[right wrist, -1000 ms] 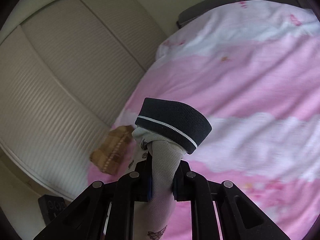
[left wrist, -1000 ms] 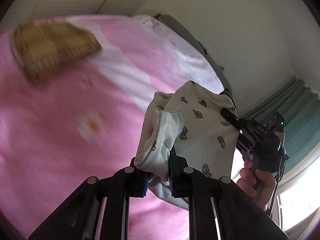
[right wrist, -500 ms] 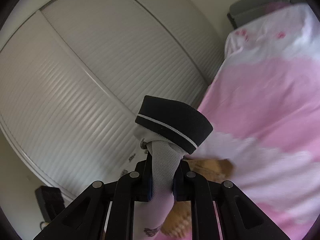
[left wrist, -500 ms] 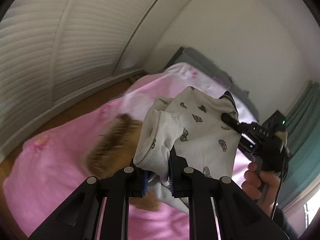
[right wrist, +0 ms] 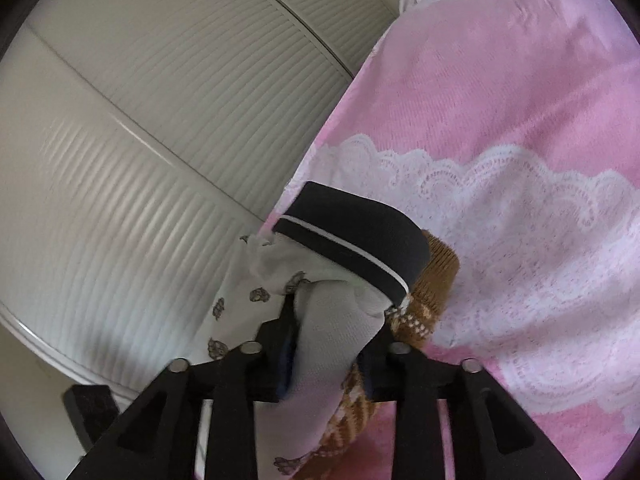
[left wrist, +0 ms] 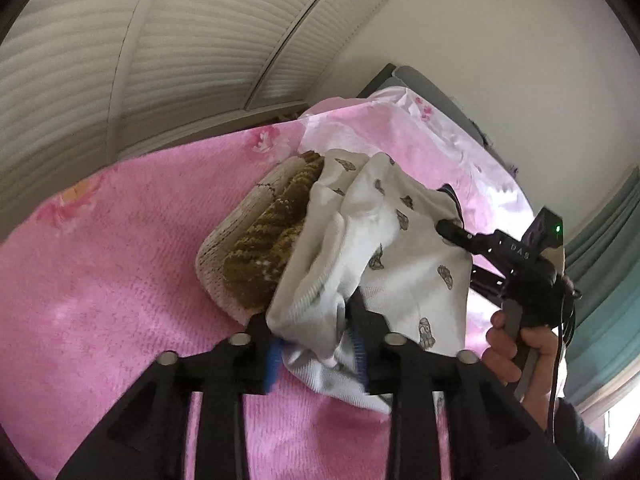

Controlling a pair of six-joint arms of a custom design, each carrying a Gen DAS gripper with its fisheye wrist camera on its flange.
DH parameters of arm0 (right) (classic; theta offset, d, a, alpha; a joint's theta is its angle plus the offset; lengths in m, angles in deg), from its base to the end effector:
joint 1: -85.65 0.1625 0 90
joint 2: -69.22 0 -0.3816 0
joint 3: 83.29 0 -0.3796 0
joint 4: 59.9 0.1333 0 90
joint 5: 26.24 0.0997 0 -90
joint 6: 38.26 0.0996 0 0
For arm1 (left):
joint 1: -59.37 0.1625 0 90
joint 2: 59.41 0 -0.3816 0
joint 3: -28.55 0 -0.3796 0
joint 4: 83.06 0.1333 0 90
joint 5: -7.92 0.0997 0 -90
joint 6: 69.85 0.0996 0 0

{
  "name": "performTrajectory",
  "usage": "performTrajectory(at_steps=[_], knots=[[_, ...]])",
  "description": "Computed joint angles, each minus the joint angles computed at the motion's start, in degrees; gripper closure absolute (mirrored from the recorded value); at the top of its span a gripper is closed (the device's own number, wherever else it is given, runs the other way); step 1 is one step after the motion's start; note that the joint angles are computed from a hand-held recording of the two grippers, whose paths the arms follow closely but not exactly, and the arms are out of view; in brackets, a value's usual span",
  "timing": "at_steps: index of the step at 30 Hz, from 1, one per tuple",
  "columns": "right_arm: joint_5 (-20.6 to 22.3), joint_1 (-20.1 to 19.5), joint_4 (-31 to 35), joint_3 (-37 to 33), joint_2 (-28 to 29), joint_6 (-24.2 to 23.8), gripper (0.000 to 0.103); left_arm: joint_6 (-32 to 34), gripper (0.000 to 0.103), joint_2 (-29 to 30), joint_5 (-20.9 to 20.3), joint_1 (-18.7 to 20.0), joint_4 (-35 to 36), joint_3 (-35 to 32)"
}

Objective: Fold small clothes
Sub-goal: 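Lower the bundle onto the plaid cloth and open both tools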

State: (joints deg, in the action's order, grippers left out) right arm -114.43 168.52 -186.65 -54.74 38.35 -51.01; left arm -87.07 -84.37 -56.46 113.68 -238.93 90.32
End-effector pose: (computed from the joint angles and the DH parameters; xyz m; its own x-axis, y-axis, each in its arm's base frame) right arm 0.0303 -0.8574 0.3592 -0.9910 -0.0683 0.1152 -0.1254 0.7744 -0.6201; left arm -0.3122 -0.7369 0.0660 -0.9675 0.1294 -0.2172 0.2340 0.7833 -0.5758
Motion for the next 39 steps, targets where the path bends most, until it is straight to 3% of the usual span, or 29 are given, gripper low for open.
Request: performTrajectory(at_steps=[1, 3, 5, 9, 12, 15, 18, 20, 23, 27, 31, 35, 37, 39], knots=[[-1.42, 0.16, 0.17, -0.87, 0.38, -0.44, 0.058, 0.23, 0.048, -0.54, 1.58, -0.57, 0.2, 0.47], [-3.4, 0.84, -2.14, 2.07, -1.37, -1.99, 0.058, 1.14, 0.033, -2.16, 6.56, -2.02, -1.56, 2.95], [-7.06, 2.17, -5.36, 5.27, -3.04, -3.84, 0.049, 2.98, 0.033, -3.41, 10.83, -3.65, -3.8, 5.6], [-10.13, 3.44, -15.62, 17.09, -9.45, -9.43, 0.048, 7.92, 0.033, -4.65, 17.34, -6.9, -8.62, 9.1], [-8.52, 4.34, -23.73, 26.53, -14.12, -16.15, 0.048, 13.71, 0.033, -3.65, 13.84, -7.97, -8.93, 7.7], [-6.02, 4.97, -26.93, 31.29, -15.78, -23.16, 0.048, 18.17, 0.032, -1.23, 9.07, -7.73, -7.22, 4.32], [-4.89, 5.67, -26.35, 32.66, -15.83, -28.49, 0.045, 17.55, 0.032, 1.67, 9.4, -6.65, -2.44, -0.65], [-6.28, 6.15, -25.75, 31.15, -14.28, -31.16, 0.038, 15.1, 0.032, 2.97, 9.64, -5.35, 0.61, -3.47], [-10.21, 6.38, -24.66, 28.85, -12.12, -32.26, 0.037, 11.17, 0.032, 3.62, 7.91, -3.06, 3.69, -5.7], [-13.67, 5.67, -19.1, 23.93, -9.07, -31.46, 0.036, 11.77, 0.032, 4.73, 7.61, -2.24, 3.75, -7.17], [-15.2, 5.7, -22.0, 24.7, -8.78, -32.86, 0.029, 12.09, 0.032, 4.53, 9.0, -3.67, 2.99, -6.33], [-13.17, 5.91, -25.89, 30.28, -13.16, -31.51, 0.03, 12.38, 0.032, 1.48, 11.58, -6.45, -0.31, -1.24], [-12.18, 5.92, -29.14, 33.93, -15.88, -30.79, 0.03, 11.54, 0.031, -0.59, 14.97, -8.65, -2.7, 2.44], [-11.54, 6.04, -34.43, 40.75, -20.85, -30.2, 0.029, 9.24, 0.028, -3.0, 16.7, -10.84, -4.08, 6.32]])
